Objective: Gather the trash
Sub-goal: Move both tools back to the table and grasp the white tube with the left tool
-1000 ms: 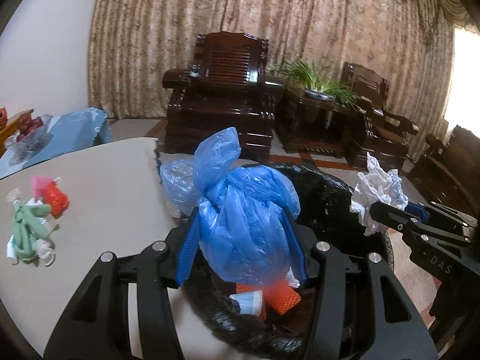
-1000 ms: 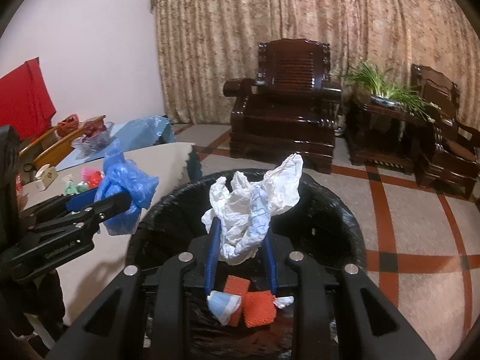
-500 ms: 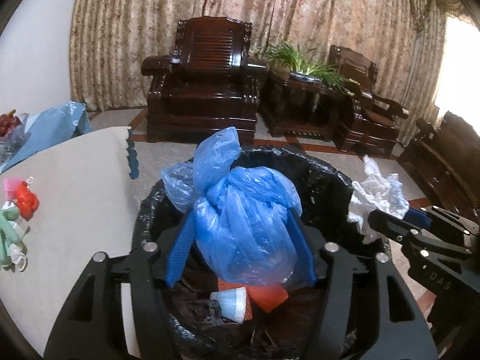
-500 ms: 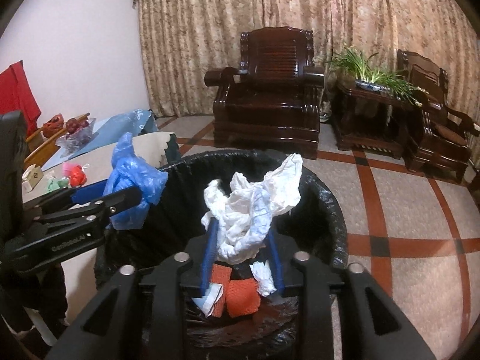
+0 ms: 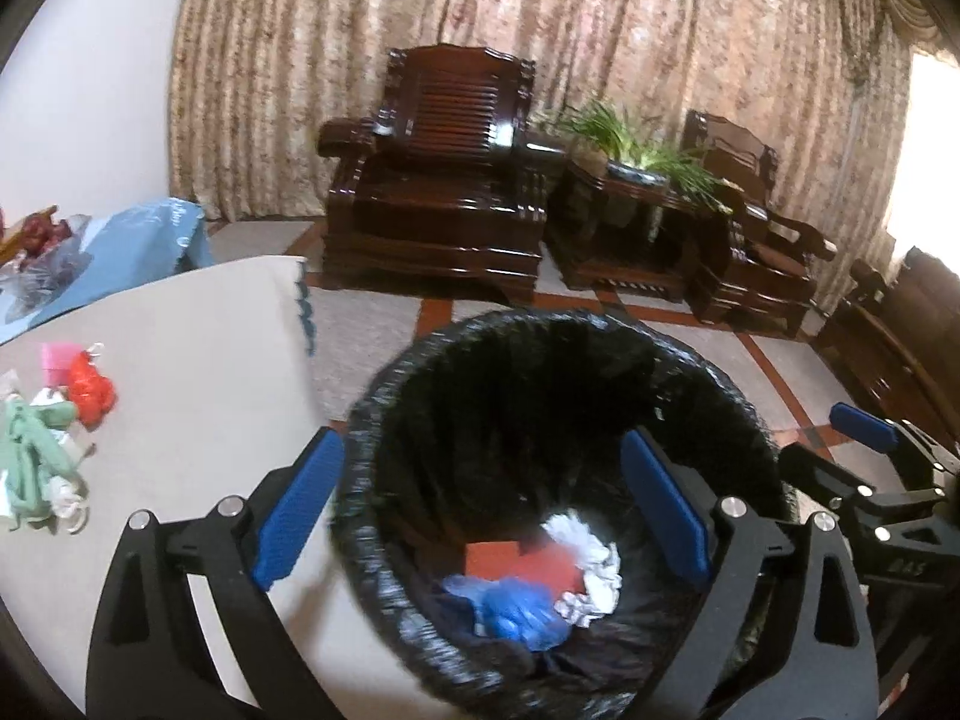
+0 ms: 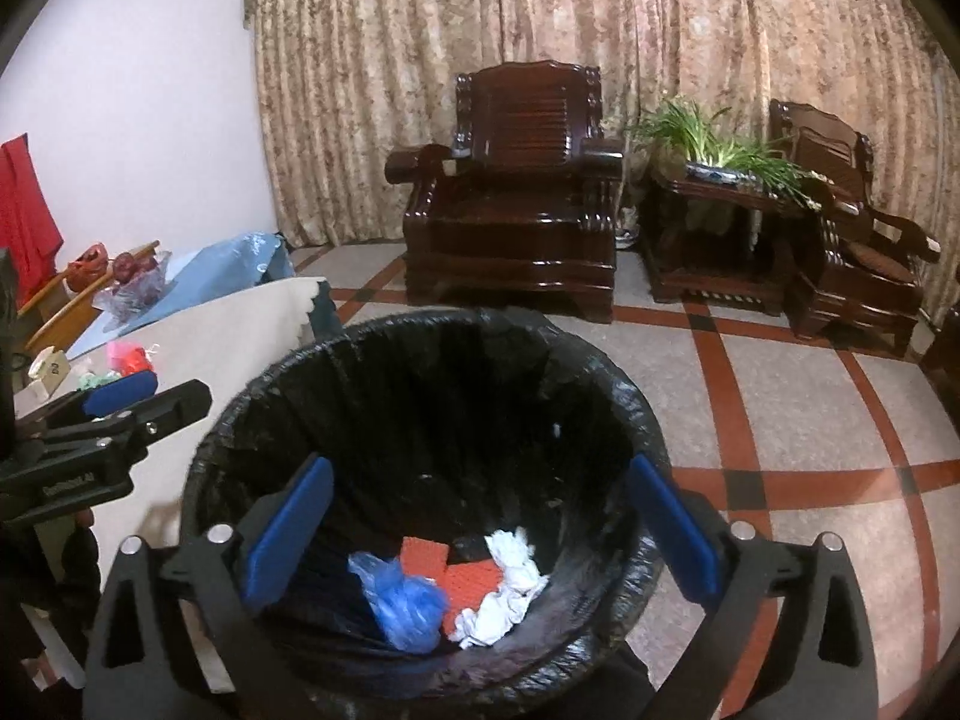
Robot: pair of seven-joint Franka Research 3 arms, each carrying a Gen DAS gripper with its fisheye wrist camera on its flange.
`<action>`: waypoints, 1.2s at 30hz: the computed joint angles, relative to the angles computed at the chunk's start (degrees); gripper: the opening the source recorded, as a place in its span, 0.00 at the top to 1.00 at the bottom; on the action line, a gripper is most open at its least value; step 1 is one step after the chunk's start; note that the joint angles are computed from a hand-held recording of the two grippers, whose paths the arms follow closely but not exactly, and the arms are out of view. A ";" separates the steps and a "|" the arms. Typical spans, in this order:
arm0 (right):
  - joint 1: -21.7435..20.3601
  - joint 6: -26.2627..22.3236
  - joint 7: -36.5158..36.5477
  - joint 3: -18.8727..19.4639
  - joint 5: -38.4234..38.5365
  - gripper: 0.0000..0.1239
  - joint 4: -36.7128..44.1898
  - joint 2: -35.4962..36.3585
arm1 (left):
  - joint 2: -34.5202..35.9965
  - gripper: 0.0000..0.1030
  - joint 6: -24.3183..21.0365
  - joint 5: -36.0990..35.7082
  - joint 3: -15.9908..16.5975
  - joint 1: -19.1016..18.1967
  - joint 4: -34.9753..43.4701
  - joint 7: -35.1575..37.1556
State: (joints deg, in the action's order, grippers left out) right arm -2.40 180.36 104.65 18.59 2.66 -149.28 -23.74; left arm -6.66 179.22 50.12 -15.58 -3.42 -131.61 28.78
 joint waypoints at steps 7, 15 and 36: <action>3.50 1.28 -1.32 -0.39 0.55 0.22 2.58 2.23 | -6.34 0.09 -1.25 2.19 -1.15 4.90 -4.05 -3.62; 5.92 2.71 -2.58 1.80 0.27 0.22 7.87 7.88 | -14.10 0.09 -3.19 1.17 -1.81 11.00 -9.18 -3.50; 3.40 1.44 27.79 10.76 -40.23 0.22 29.03 27.75 | -25.95 0.09 -4.71 -3.61 -0.17 28.09 -20.64 1.94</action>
